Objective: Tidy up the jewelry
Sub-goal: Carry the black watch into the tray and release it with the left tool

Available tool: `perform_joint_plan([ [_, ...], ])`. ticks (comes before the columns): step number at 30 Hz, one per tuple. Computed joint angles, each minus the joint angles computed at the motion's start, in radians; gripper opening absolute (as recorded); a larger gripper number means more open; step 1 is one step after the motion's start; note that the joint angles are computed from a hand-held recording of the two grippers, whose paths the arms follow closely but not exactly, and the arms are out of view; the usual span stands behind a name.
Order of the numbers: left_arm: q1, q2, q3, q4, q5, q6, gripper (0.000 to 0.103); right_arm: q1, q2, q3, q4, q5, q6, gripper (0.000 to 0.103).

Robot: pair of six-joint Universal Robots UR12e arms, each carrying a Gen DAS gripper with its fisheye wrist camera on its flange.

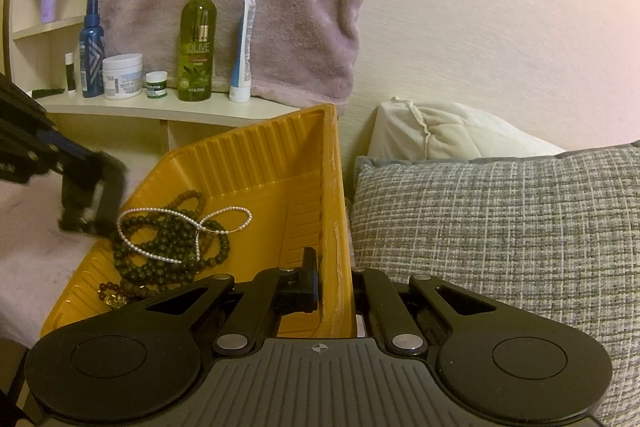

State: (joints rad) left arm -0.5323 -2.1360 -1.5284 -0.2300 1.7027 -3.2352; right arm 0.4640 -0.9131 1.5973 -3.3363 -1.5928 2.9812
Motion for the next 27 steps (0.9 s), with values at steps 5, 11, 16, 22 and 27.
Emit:
perform_joint_plan([
  [5,-0.012,-0.035,0.036,0.009,-0.04,-0.007,0.005,0.001,0.0,0.0,0.0,-0.003,0.01,0.004],
  [11,-0.018,-0.061,0.061,0.027,-0.065,-0.026,0.016,0.0,0.0,0.001,0.0,-0.003,0.014,0.004],
  [16,-0.013,-0.052,0.036,0.071,-0.039,-0.06,0.019,0.0,-0.001,0.001,0.002,-0.004,0.018,0.004],
  [22,-0.016,-0.011,-0.048,0.136,0.114,-0.161,0.027,0.001,-0.001,0.004,-0.004,-0.004,0.022,0.004],
  [27,-0.015,0.026,-0.133,0.155,0.285,-0.258,0.034,0.0,-0.001,0.005,-0.003,-0.006,0.019,0.004],
])
